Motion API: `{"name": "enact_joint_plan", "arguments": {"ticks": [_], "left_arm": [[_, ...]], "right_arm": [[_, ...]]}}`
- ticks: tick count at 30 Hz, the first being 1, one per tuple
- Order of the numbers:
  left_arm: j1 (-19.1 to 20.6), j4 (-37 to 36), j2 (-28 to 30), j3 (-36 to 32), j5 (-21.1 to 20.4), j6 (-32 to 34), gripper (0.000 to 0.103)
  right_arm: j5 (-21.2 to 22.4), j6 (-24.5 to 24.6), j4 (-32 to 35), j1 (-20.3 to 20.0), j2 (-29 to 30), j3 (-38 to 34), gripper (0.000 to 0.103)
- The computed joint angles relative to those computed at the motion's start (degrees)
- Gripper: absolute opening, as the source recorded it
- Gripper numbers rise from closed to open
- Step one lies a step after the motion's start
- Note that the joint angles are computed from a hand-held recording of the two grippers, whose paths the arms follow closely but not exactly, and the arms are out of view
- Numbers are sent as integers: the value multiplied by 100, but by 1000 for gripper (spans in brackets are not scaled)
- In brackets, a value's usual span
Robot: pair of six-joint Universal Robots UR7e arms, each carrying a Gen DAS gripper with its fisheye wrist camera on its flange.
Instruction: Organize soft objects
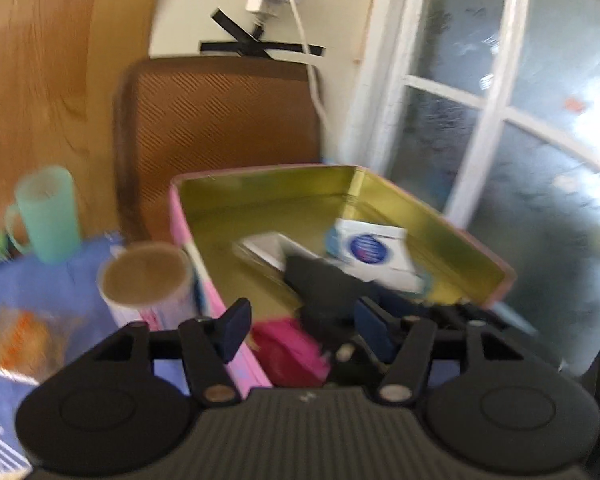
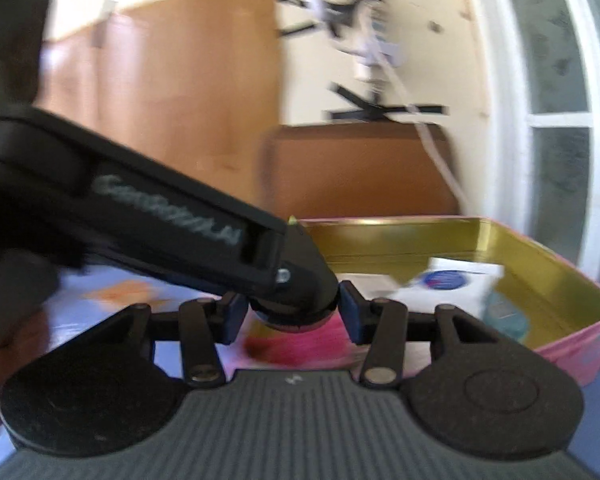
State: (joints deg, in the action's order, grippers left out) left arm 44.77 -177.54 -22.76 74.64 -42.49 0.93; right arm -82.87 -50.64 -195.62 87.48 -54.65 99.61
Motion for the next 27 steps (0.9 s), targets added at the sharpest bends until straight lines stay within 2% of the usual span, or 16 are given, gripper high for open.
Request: {"name": "enact_joint_plan", "arguments": {"ticks": [1,2,4,6,9,13,16,21,27], "left_arm": [[-20,-114,28,26,96,28,61],[-36,-239,11,102,96,12,61],[-87,-526,-94,371,166,78,61],[-156,-784,-194,613,372,217,62],[-255,-800,-429,1001,692,11,63],[-432,-711,-686,1522,1198,-399,69],[-586,-729,-791,1890,1493,-500,74],[-753,-752,-954,2376,1569,-731,75],[-851,-811,-1086,2739,1600,-894,78]], "right_arm": [[-137,30,-54,-7,132,-196,54],[-313,28,-69,3,284,-413,60],[-420,114,23,-19,306,-520,60],[-133,174,-39,-136,194,-362,60],[101,241,-267,-217,47,-87,60],[354,623,-507,-276,-257,374,60],[387,997,-678,-306,-467,710,60],[230,1253,-608,-291,-827,1182,60],[22,1540,-619,-231,-955,1346,60]]}}
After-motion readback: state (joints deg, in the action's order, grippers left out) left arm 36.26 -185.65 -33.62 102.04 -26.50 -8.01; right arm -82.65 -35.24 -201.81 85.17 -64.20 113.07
